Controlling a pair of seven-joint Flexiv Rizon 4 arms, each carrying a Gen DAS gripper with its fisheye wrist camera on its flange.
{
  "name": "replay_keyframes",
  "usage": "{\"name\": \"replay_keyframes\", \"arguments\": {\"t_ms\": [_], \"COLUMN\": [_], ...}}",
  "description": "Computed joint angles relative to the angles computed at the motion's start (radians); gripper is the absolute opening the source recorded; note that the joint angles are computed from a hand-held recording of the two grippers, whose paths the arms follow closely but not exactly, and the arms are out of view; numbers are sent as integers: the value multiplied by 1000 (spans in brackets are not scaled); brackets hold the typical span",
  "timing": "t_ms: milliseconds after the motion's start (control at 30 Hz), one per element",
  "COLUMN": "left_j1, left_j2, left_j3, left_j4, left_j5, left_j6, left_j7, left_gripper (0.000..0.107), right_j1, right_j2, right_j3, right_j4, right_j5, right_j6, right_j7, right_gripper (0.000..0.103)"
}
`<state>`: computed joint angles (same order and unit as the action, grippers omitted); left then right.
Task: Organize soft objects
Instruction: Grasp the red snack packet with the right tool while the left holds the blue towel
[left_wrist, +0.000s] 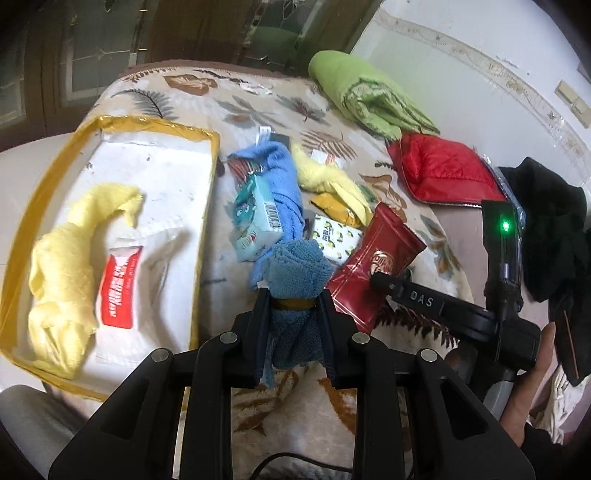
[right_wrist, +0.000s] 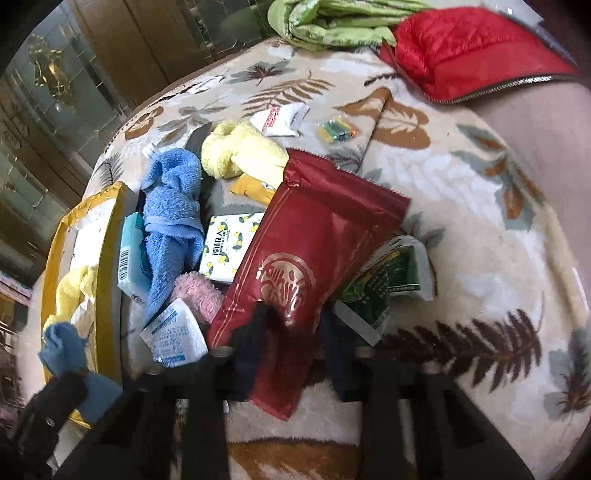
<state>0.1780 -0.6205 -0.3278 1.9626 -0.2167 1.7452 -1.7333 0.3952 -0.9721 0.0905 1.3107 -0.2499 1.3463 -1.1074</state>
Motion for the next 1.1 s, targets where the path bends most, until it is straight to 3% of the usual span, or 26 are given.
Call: {"name": "replay_keyframes", "arguments": {"t_ms": [67, 133, 200, 400, 467, 500, 533, 633, 767, 1000, 1067, 1100], "left_j1": [31, 90, 104, 137, 145, 141, 138, 141, 157, 436, 490, 549], "left_j2": [14, 24, 40, 85, 99, 107, 110, 123, 153, 152, 137, 114], "left_j3": [-27, -80, -80, -73, -72, -64, -58, -53, -60, -284, -307, -355], "left_j4": [30, 64, 85, 142, 159, 165, 168, 179, 181, 219, 229, 245], "left_j5": [8, 27, 42, 92, 107, 109, 114, 127, 120, 144, 173, 174], "left_j6": [27, 50, 67, 99, 102, 103, 105, 97, 44, 43, 54, 71], "left_j7": [-9, -27, -50, -120, -140, -150, -157, -174, -169, -88, -97, -96], "left_gripper": [24, 24, 24, 24, 24, 24, 24, 24, 24, 24, 24, 24], "right_j1": [29, 33, 71, -6, -46, -44, -31, -37, -14, -21, 25, 43], "right_j2": [24, 37, 53, 60, 56, 57, 57, 46, 11, -96, -96, -94], "right_j3": [-47, -49, -108, 6, 66, 63, 40, 56, 32, 68, -2, -29], "right_j4": [44, 69, 113, 129, 122, 125, 138, 124, 42, -182, -193, -194], "right_j5": [-14, -32, -81, -40, -26, -19, -10, -1, 18, 67, 61, 47], "right_j6": [35, 60, 105, 171, 156, 156, 193, 190, 71, -162, -166, -175], "right_j7": [21, 3, 36, -24, -51, -50, -41, -35, 28, 82, 147, 167], "right_gripper": [0, 0, 0, 1, 33, 66, 76, 76, 76, 75, 68, 60]}}
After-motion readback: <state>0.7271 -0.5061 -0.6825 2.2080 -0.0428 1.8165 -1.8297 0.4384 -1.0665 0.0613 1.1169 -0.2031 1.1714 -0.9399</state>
